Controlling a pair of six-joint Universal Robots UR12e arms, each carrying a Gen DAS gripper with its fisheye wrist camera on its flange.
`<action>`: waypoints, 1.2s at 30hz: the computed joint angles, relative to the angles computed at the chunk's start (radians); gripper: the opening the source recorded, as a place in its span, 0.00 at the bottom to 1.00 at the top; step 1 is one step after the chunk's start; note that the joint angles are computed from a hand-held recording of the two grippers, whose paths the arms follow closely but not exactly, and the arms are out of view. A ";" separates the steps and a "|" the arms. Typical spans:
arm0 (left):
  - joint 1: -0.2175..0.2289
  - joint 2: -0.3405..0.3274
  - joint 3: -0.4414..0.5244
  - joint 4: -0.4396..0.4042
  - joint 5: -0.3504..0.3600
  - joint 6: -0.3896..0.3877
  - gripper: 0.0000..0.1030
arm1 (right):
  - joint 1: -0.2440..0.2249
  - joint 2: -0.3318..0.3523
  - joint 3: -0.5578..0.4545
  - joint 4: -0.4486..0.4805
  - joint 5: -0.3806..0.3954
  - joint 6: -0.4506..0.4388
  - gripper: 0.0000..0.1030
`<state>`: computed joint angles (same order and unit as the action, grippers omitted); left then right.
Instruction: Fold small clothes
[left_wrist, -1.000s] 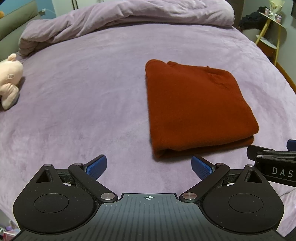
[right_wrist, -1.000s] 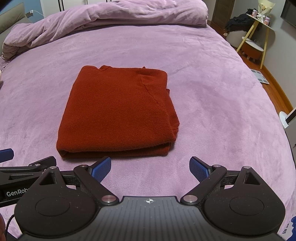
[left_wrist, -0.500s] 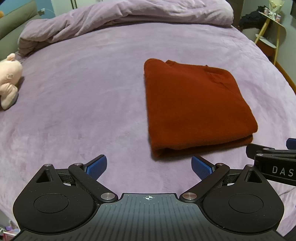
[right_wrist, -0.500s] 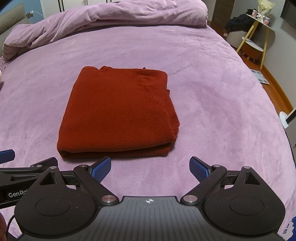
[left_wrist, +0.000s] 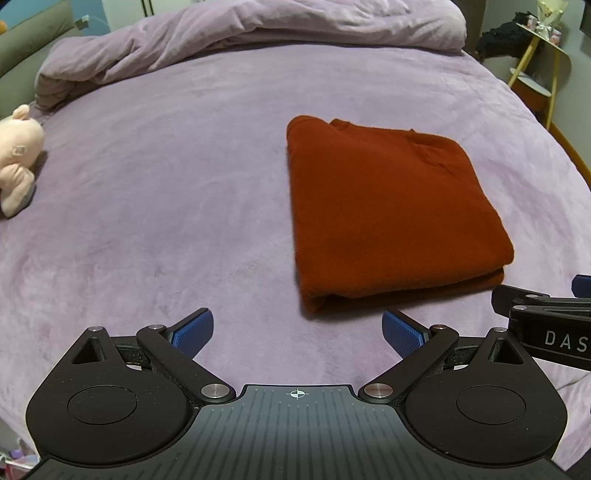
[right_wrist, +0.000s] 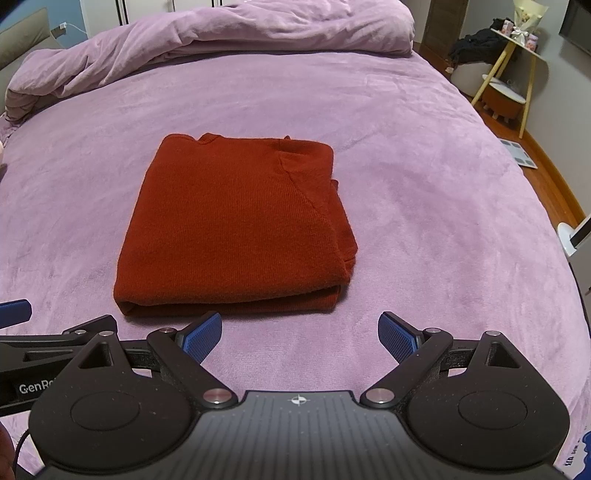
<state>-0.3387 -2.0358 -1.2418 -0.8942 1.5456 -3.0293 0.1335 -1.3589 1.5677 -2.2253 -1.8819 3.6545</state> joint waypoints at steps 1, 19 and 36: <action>0.000 0.000 0.000 -0.001 -0.001 -0.001 0.98 | 0.000 0.000 0.000 0.000 -0.001 0.001 0.90; -0.003 0.001 -0.001 0.001 0.005 -0.003 0.98 | 0.006 0.000 -0.003 -0.002 -0.019 0.007 0.90; -0.001 -0.007 0.020 -0.046 -0.004 -0.005 0.98 | 0.008 0.001 -0.005 0.000 -0.026 0.006 0.90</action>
